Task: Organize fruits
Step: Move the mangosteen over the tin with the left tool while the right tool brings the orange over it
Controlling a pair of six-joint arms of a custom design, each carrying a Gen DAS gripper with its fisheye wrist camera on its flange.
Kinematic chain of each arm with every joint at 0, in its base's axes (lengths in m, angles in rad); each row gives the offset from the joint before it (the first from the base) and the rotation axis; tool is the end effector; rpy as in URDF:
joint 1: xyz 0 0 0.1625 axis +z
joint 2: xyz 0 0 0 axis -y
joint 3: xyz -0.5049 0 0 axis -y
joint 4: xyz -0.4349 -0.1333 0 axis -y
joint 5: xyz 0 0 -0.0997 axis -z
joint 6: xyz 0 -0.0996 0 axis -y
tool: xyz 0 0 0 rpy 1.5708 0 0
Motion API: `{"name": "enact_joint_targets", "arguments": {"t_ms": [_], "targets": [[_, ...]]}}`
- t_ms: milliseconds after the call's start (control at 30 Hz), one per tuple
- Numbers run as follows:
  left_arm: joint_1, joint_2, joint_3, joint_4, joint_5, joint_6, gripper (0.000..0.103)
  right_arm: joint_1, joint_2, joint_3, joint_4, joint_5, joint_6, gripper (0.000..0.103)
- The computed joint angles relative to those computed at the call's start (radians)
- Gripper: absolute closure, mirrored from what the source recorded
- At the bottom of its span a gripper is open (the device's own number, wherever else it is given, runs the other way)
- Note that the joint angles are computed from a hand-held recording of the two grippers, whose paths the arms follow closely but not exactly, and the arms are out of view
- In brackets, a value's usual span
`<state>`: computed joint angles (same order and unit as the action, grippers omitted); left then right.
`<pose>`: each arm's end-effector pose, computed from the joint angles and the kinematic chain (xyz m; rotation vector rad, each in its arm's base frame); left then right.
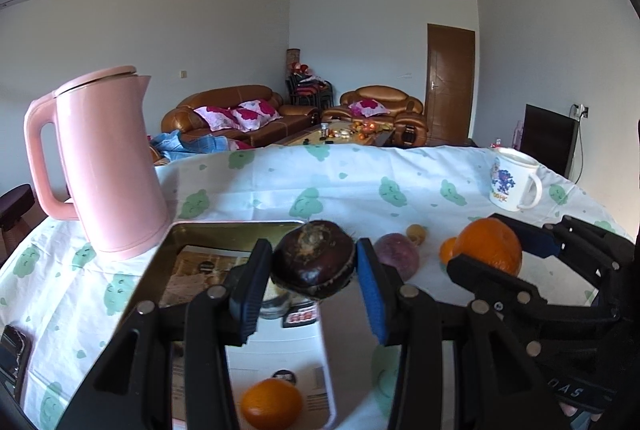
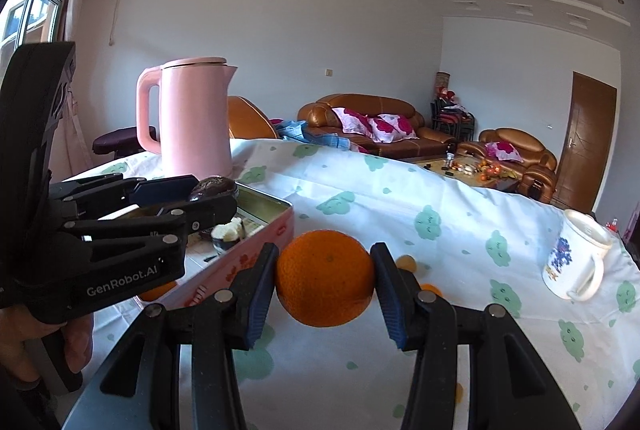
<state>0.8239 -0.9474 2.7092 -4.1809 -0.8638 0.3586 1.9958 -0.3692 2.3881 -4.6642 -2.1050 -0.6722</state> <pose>-0.0823 -0.3803 0.1702 0.8991 2.2020 -1.2065 0.2424 -0.3352 -0.0004 0.8471 -2.0785 1.2348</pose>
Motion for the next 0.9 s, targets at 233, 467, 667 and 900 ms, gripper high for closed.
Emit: {"name": "enact_joint_targets", "arguments": {"t_ms": [233, 467, 667, 900], "targets": [[0.024, -0.039, -0.003, 0.019, 0.012, 0.014, 0.058, 0.018, -0.012, -0.026, 0.064, 0.012, 0.011, 0.054], [0.039, -0.067, -0.005, 0.026, 0.024, 0.029, 0.058, 0.041, -0.015, -0.059, 0.116, 0.016, 0.005, 0.054], [0.052, -0.084, -0.008, 0.031, 0.037, 0.044, 0.058, 0.054, -0.012, -0.081, 0.15, 0.024, 0.003, 0.054], [0.086, -0.125, -0.022, 0.065, 0.052, 0.065, 0.058, 0.061, -0.013, -0.109, 0.187, 0.035, -0.002, 0.054]]}}
